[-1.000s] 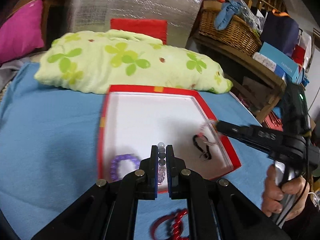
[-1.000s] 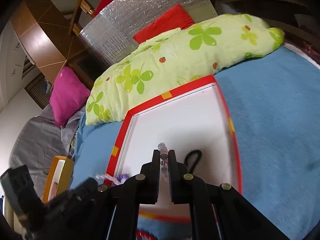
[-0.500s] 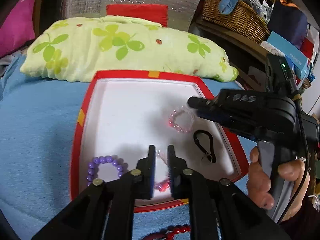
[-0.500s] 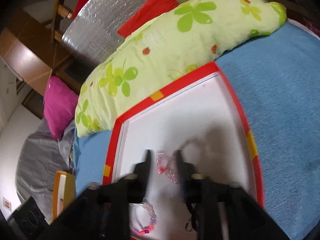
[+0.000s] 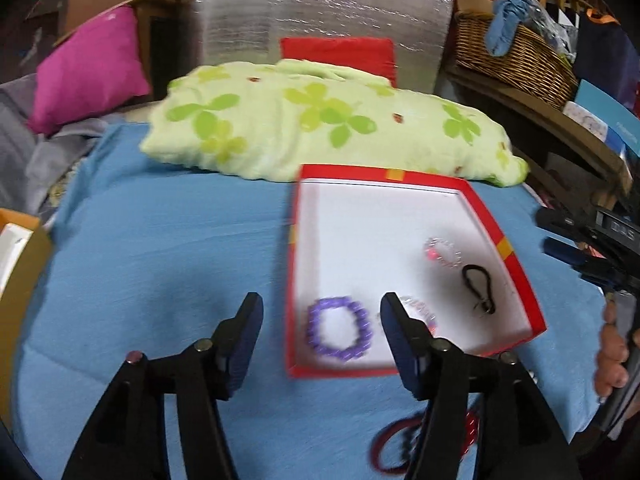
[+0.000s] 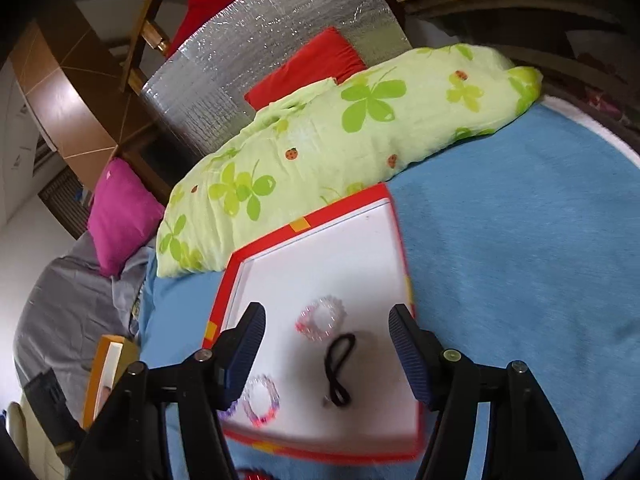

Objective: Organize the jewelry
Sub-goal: 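Withdraw both open tools toward the remaining bracelets, then grasp the red bead bracelet with the left tool while the right tool grasps the black metal bangle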

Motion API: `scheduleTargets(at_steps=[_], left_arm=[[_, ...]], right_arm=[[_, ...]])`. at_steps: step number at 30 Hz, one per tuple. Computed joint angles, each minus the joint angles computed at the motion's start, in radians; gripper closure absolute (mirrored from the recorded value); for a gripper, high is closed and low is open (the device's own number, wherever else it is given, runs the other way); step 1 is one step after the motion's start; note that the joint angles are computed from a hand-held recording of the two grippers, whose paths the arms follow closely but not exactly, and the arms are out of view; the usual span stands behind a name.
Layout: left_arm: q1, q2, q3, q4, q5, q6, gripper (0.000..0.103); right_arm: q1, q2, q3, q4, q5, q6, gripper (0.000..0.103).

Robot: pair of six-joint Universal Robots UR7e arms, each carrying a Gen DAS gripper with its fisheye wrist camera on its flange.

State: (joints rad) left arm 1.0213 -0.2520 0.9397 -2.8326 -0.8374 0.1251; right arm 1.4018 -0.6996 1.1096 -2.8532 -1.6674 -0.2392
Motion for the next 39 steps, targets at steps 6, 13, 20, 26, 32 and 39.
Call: scheduleTargets(at_steps=[6, 13, 20, 26, 32, 39], left_arm=[[-0.009, -0.097, 0.18, -0.036, 0.017, -0.032, 0.039], [-0.028, -0.153, 0.326, -0.047, 0.002, -0.004, 0.039], [-0.036, -0.149, 0.355, 0.039, 0.018, 0.04, 0.039], [-0.027, -0.155, 0.346, 0.117, 0.038, 0.041, 0.038], [-0.003, -0.178, 0.337, 0.174, 0.047, -0.028, 0.038], [0.002, -0.199, 0.356, 0.165, 0.007, -0.023, 0.038]], right_arm=[[-0.015, -0.126, 0.198, -0.066, -0.008, -0.037, 0.039], [-0.058, -0.258, 0.412, -0.068, -0.003, -0.086, 0.039], [-0.057, -0.269, 0.464, -0.009, 0.009, -0.158, 0.051], [-0.016, -0.235, 0.476, 0.006, -0.033, -0.355, 0.034], [0.032, -0.15, 0.468, -0.097, -0.223, -0.524, 0.03], [0.048, -0.097, 0.433, -0.121, -0.283, -0.564, 0.03]])
